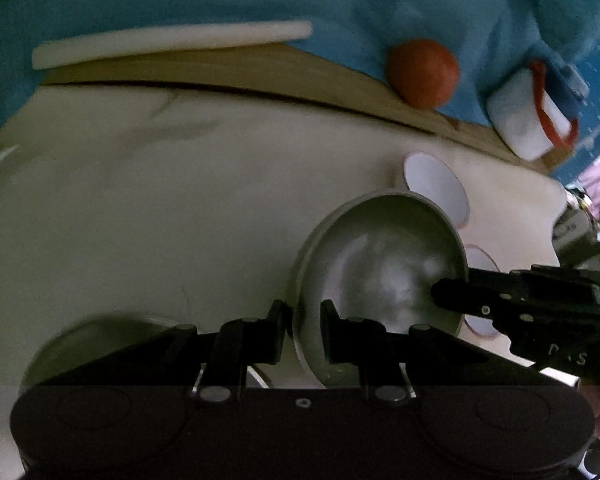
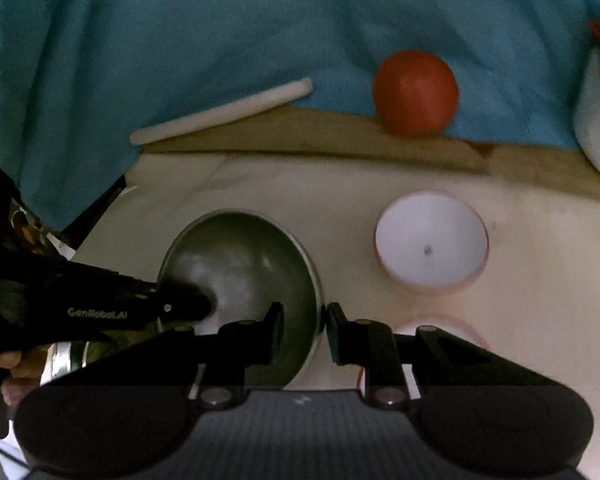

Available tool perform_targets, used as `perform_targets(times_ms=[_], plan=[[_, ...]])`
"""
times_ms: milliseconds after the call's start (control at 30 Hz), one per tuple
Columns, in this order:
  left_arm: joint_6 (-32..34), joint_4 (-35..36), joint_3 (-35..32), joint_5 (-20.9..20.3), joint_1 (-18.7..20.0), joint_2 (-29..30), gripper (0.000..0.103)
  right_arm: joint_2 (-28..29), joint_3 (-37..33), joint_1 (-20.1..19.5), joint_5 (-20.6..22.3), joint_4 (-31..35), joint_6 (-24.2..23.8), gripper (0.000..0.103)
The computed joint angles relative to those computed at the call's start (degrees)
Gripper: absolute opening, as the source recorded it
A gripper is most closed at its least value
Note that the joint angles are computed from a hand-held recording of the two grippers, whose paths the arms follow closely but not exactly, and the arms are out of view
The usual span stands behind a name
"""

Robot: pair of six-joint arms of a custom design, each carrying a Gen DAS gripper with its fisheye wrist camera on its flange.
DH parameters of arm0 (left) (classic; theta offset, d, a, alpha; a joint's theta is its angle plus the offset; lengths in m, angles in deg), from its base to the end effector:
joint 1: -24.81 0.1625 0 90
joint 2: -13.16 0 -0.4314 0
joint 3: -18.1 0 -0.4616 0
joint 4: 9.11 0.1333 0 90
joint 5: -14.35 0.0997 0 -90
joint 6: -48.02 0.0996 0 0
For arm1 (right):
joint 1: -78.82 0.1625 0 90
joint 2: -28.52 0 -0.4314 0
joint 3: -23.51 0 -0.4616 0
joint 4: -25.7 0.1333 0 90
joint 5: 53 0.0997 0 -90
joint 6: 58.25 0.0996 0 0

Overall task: Organize plates and bowls
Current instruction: 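Close the left gripper on the steel bowl rim while the right gripper grips it too, then lift the steel bowl with both grippers and lower it onto the plate stack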

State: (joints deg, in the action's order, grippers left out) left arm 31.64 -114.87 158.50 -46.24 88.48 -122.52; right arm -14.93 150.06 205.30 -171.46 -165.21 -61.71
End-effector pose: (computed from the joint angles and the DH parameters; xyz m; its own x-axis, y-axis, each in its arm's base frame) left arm 0.0454 -0.3191 0.3599 -0.9118 0.0418 -0.4084 0.1857 0.9292 -0.3196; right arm 0.3605 -0.3432 -0.0519 -0.7579 -0.4510 0.4713 -0.6129 0.7397 -0.2779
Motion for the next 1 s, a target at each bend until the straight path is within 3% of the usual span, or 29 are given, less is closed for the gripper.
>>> perform_targets(times_ms=[267,633,800,1000], plan=[[2.9,7.7,-0.2,-4.4,-2.5,-3.2,0.021,-3.0,6.2,3.1,-2.6,-2.1,10.4,0.026],[5.2,11.8,0.4,-8.0,-4.4,-0.7,0.026,-5.2,12.3,5.5,-5.4,-3.5,24.5,0.026],[3.6,11.8,0.5,-7.8,-4.9,1.5,0.027,-5.4,13.4,4.9,-5.9,-4.0,27.4,0.026],[1.1,11.0,0.5,-6.6,-5.5,3.2,0.03,-5.5,13.3,2.8,-4.0,-3.9,25.1,0.026]])
